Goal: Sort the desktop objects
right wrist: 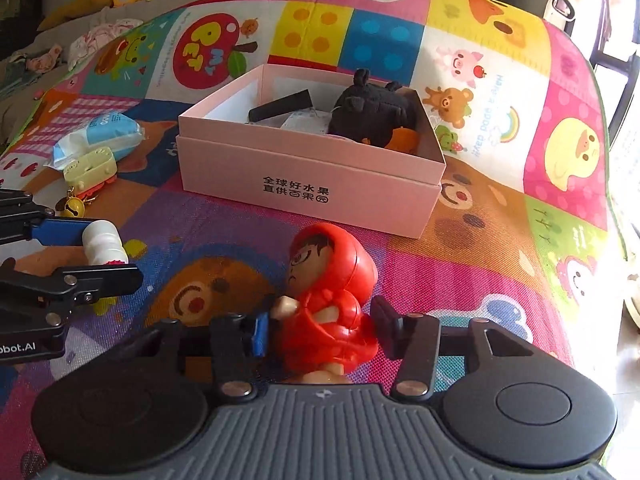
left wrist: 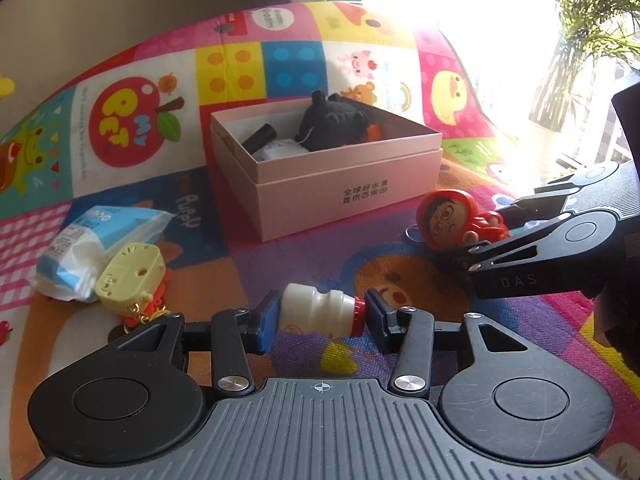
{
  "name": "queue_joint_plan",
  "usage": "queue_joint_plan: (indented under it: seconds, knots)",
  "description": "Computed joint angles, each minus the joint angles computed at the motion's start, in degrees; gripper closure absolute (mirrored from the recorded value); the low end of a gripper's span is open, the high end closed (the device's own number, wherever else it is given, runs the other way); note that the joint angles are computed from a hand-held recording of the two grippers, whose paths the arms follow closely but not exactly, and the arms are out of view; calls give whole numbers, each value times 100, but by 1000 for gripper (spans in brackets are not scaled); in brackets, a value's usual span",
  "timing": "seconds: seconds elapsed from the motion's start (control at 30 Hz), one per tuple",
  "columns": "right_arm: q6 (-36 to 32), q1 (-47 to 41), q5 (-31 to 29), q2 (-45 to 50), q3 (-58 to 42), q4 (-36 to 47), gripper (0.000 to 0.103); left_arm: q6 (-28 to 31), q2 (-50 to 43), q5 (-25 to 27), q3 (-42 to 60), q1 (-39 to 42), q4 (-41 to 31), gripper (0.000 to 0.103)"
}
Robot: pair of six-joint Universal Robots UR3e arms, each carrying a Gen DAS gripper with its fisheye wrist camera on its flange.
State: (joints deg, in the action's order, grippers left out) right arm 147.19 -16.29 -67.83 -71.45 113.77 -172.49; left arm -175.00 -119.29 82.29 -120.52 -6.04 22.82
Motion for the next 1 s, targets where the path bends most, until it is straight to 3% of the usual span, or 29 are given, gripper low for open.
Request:
queue_joint_plan:
  seconds: [0.2, 0.33, 0.4, 0.6, 0.73, 0.8, 0.87, 1.0]
  knots:
    - [-167, -731, 1127, -1189, 11, 976, 54, -1, 272, -124, 171, 116, -10, 53]
    - [390, -1459, 2373, -1835, -357, 1205, 54, 74, 312, 96, 910, 22, 69, 53]
    - [642, -1565, 2557, -1868, -500, 1038, 54, 93, 110, 208, 1558, -46, -41, 53]
    - [940, -1278, 2235, -1417, -1022, 895, 54, 60, -1240, 619, 3834, -298, -1142, 53]
    - [1007, -1005, 1887, -971, -1418, 996, 54, -34, -2077, 750, 4829, -301, -1695, 52]
    - [1084, -880, 1723, -688, -1744, 1108, 54, -193, -2086, 677, 4653, -215, -1616, 46]
    - [1158, -716, 1533, -329, -2192, 1267, 54, -470, -1776, 410, 3869, -48, -1079, 31]
    - [1224, -266, 1167, 738, -3678, 1865, 54, -705, -1110, 184, 2111, 184, 287, 27]
